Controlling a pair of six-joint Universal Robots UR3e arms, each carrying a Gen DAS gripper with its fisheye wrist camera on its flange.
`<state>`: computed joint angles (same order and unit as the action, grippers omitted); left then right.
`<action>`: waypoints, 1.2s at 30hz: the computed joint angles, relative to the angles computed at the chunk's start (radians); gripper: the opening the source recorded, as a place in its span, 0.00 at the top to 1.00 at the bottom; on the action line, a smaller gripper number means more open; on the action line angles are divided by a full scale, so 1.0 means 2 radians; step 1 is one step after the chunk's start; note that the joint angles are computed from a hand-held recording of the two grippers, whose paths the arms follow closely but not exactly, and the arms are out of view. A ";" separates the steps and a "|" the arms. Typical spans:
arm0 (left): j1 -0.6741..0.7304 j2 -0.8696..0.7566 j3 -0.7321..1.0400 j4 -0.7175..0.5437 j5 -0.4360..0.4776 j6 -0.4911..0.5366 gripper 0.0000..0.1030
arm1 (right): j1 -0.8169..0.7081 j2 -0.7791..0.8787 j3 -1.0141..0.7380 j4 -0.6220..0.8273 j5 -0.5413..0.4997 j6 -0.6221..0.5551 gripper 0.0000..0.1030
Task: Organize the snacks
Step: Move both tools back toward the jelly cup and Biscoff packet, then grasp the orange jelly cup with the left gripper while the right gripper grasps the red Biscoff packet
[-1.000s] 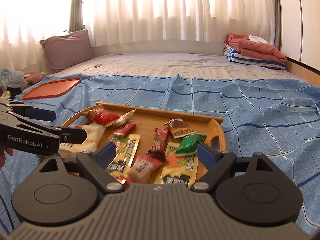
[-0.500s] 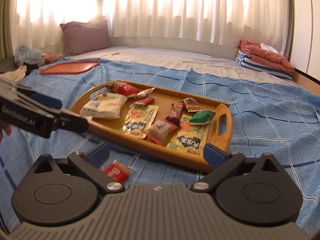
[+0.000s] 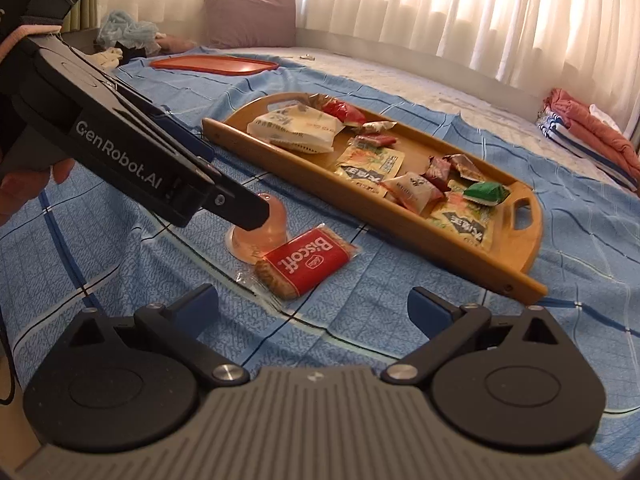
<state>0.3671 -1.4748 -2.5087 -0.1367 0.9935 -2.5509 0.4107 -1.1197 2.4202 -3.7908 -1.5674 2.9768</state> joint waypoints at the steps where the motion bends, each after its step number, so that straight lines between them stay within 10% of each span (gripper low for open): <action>1: 0.000 -0.001 0.001 -0.004 -0.003 0.001 0.37 | 0.001 0.005 -0.004 0.000 0.000 0.003 0.00; 19: -0.052 -0.087 0.029 0.059 0.032 -0.057 0.66 | -0.032 0.037 -0.003 -0.028 0.046 0.040 0.00; 36: -0.015 -0.062 0.017 0.058 0.053 -0.073 0.68 | -0.020 0.024 -0.020 0.016 0.027 0.046 0.00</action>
<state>0.3374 -1.5984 -2.4752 -0.0205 1.1005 -2.6961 0.3697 -1.0715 2.3797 -3.7592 -1.5144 3.0684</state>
